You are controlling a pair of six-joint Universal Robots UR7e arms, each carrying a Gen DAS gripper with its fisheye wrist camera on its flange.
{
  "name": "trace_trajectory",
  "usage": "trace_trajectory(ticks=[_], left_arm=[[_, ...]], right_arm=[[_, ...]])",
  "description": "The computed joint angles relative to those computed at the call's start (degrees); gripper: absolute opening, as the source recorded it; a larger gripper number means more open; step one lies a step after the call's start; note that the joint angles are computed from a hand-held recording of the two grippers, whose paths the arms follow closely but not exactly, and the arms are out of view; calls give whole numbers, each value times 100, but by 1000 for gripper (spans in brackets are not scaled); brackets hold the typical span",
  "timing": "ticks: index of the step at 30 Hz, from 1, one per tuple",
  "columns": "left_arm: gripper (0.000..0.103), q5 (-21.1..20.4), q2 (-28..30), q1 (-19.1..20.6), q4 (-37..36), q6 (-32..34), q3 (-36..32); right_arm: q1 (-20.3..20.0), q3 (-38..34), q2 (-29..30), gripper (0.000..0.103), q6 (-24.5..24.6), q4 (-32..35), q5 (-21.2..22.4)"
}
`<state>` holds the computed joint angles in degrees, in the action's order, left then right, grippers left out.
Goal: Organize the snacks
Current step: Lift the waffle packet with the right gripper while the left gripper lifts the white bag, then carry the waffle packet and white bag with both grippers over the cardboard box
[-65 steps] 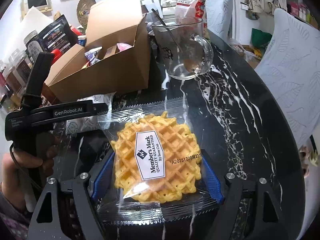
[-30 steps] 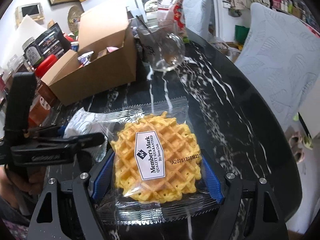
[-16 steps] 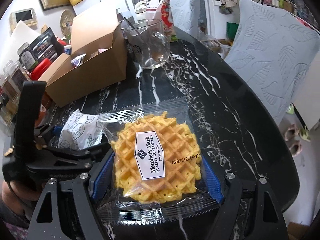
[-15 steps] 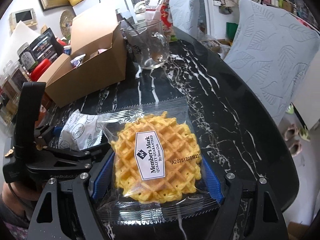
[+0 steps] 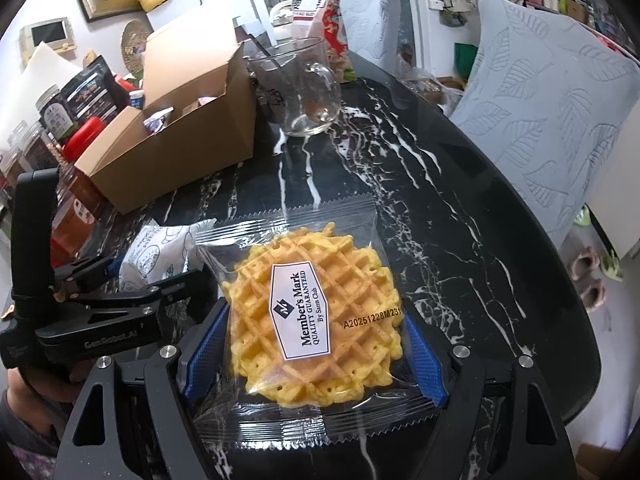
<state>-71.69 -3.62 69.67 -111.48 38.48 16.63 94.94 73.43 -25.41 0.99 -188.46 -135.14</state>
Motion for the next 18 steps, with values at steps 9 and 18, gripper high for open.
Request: trace_trajectory(ticks=[9, 18], left_arm=[[72, -214, -374, 44, -199, -80, 419], [72, -199, -608, 160, -486, -299, 466]], right_arm=[[59, -164, 115, 81, -126, 132, 105], [160, -771, 458, 81, -442, 456, 518]])
